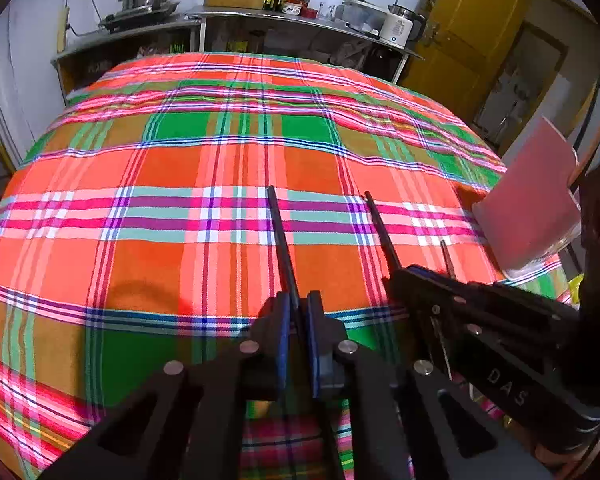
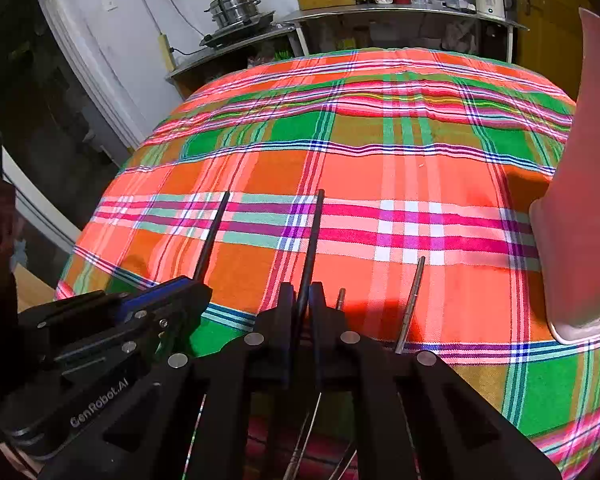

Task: Organize utensils
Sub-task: 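Close the left tool on a black chopstick while the right tool grasps another chopstick, then lift the chopstick with the left tool toward the pink holder while the right tool carries its own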

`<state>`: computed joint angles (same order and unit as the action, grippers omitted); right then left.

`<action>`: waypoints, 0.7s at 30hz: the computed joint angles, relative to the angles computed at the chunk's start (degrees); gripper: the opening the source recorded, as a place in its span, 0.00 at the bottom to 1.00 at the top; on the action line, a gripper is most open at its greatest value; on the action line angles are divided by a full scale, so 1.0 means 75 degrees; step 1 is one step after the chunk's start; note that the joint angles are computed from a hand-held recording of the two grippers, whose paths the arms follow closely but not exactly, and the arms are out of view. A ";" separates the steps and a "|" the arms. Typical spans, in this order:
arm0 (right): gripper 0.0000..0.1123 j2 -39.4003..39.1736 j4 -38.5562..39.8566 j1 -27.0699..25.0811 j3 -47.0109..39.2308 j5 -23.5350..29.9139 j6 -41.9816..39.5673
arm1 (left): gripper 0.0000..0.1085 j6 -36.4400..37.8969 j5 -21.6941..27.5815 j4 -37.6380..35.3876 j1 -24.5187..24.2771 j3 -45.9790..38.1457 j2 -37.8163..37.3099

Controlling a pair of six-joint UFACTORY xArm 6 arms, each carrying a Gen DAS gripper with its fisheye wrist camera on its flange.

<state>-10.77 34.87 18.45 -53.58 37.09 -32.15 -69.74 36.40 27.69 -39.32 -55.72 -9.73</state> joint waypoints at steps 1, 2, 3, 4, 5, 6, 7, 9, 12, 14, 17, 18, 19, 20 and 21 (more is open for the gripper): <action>0.06 -0.0016 0.0052 -0.0017 -0.0002 0.0024 -0.0036 | 0.08 0.0002 -0.0002 -0.0017 0.0005 -0.0001 -0.0011; 0.06 -0.0048 0.0134 -0.0032 0.0005 0.0031 -0.0103 | 0.08 -0.0007 -0.0005 -0.0002 0.0005 -0.0001 -0.0025; 0.06 -0.0084 0.0249 -0.0052 0.0001 0.0066 -0.0194 | 0.08 -0.0035 -0.0012 0.0021 0.0000 0.0010 -0.0049; 0.06 -0.0103 0.0329 -0.0080 -0.0006 0.0099 -0.0276 | 0.08 -0.0043 -0.0032 0.0018 0.0002 0.0018 -0.0076; 0.06 -0.0150 0.0419 -0.0094 -0.0012 0.0130 -0.0368 | 0.08 -0.0048 -0.0045 0.0015 0.0000 0.0023 -0.0103; 0.06 -0.0173 0.0458 -0.0096 -0.0033 0.0147 -0.0401 | 0.07 -0.0053 -0.0049 0.0017 -0.0002 0.0023 -0.0131; 0.06 -0.0194 0.0532 -0.0114 -0.0060 0.0178 -0.0454 | 0.07 -0.0074 -0.0038 0.0046 -0.0009 0.0025 -0.0178; 0.05 -0.0260 0.0682 -0.0148 -0.0106 0.0244 -0.0532 | 0.07 -0.0135 0.0004 0.0127 -0.0026 0.0009 -0.0271; 0.05 -0.0391 0.0881 -0.0225 -0.0169 0.0331 -0.0670 | 0.07 -0.0234 0.0100 0.0325 -0.0057 -0.0025 -0.0477; 0.05 -0.0475 0.0999 -0.0254 -0.0213 0.0361 -0.0731 | 0.06 -0.0275 0.0176 0.0447 -0.0075 -0.0072 -0.0608; 0.05 -0.0645 0.1237 -0.0325 -0.0274 0.0423 -0.0857 | 0.06 -0.0291 0.0279 0.0601 -0.0106 -0.0190 -0.0753; 0.05 -0.0692 0.1275 -0.0334 -0.0289 0.0431 -0.0876 | 0.06 -0.0314 0.0335 0.0675 -0.0137 -0.0245 -0.0799; 0.05 -0.0742 0.1319 -0.0355 -0.0302 0.0448 -0.0905 | 0.06 -0.0329 0.0383 0.0739 -0.0163 -0.0293 -0.0828; 0.05 -0.0823 0.1399 -0.0384 -0.0318 0.0466 -0.0960 | 0.06 -0.0354 0.0439 0.0810 -0.0197 -0.0354 -0.0846; 0.05 -0.0861 0.1464 -0.0429 -0.0348 0.0495 -0.1022 | 0.06 -0.0368 0.0491 0.0868 -0.0227 -0.0404 -0.0876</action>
